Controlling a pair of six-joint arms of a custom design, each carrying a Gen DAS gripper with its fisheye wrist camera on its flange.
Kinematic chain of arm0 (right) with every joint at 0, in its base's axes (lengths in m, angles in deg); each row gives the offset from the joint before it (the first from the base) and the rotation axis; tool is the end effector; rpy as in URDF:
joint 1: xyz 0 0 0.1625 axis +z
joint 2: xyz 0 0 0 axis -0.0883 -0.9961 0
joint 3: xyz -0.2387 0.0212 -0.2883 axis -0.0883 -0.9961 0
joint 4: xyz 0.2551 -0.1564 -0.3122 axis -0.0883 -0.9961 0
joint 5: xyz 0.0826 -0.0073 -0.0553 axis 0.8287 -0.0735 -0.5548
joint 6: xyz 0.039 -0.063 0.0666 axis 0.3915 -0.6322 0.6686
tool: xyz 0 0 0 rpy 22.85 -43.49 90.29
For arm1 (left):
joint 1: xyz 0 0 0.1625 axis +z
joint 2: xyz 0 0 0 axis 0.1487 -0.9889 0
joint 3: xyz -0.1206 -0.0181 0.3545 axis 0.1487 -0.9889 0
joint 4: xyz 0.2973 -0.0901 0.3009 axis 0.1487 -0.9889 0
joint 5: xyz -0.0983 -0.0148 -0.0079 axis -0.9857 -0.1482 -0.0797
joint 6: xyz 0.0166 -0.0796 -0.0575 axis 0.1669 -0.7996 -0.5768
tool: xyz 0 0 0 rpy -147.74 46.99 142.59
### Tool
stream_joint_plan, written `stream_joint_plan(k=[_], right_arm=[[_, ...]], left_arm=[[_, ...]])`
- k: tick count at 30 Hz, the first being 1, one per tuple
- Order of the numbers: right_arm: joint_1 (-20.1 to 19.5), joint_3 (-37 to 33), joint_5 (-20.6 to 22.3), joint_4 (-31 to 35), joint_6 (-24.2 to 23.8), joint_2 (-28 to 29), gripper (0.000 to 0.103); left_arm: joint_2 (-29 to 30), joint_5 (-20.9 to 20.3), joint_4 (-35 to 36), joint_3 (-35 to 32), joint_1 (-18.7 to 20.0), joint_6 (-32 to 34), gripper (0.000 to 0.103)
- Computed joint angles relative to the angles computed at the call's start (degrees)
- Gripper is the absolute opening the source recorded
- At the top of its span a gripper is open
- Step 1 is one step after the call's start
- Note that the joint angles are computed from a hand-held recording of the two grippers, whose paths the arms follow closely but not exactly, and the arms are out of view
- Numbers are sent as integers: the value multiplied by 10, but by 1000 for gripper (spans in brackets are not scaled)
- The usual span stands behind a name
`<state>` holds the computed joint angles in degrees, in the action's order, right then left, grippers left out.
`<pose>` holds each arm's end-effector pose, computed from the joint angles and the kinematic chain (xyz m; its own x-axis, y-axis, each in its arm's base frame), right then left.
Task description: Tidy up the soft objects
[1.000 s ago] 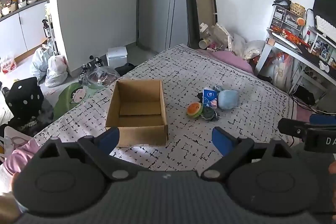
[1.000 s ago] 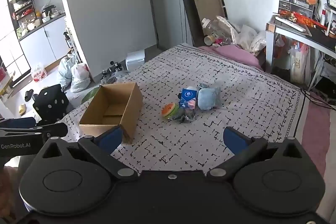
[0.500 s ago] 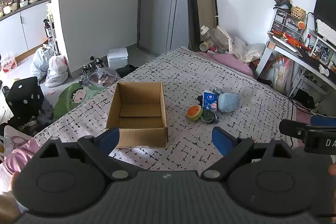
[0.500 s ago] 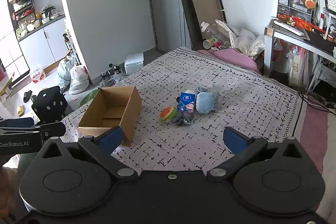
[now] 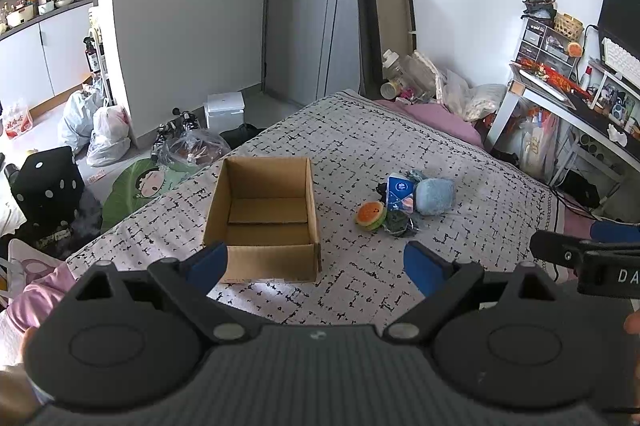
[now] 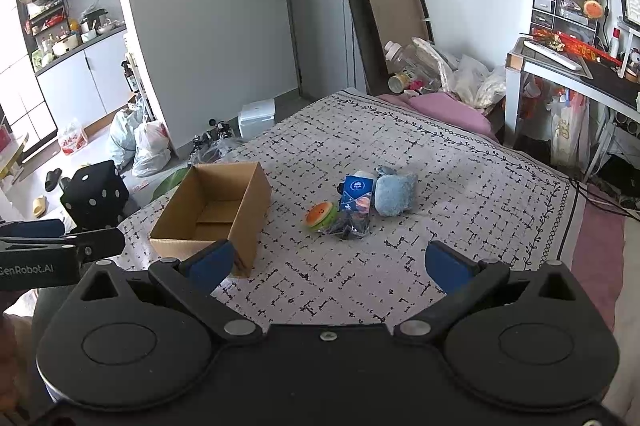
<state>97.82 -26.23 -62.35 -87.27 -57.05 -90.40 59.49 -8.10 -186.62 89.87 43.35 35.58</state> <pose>0.1289 -0.8097 0.3407 -0.7720 0.0014 0.6356 -0.4951 0.6257 -0.6028 -0.3831 -0.8217 0.1177 -0.7499 0.1562 -0.6428 0.5663 0.6540 -0.5016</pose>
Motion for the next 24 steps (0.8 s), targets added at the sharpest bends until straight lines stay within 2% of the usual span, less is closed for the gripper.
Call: stream_joint_plan(k=[24], right_arm=[[0,3,2,-1,-1,-3,103]], left_arm=[[-1,-1,-1,0,0,0,94]])
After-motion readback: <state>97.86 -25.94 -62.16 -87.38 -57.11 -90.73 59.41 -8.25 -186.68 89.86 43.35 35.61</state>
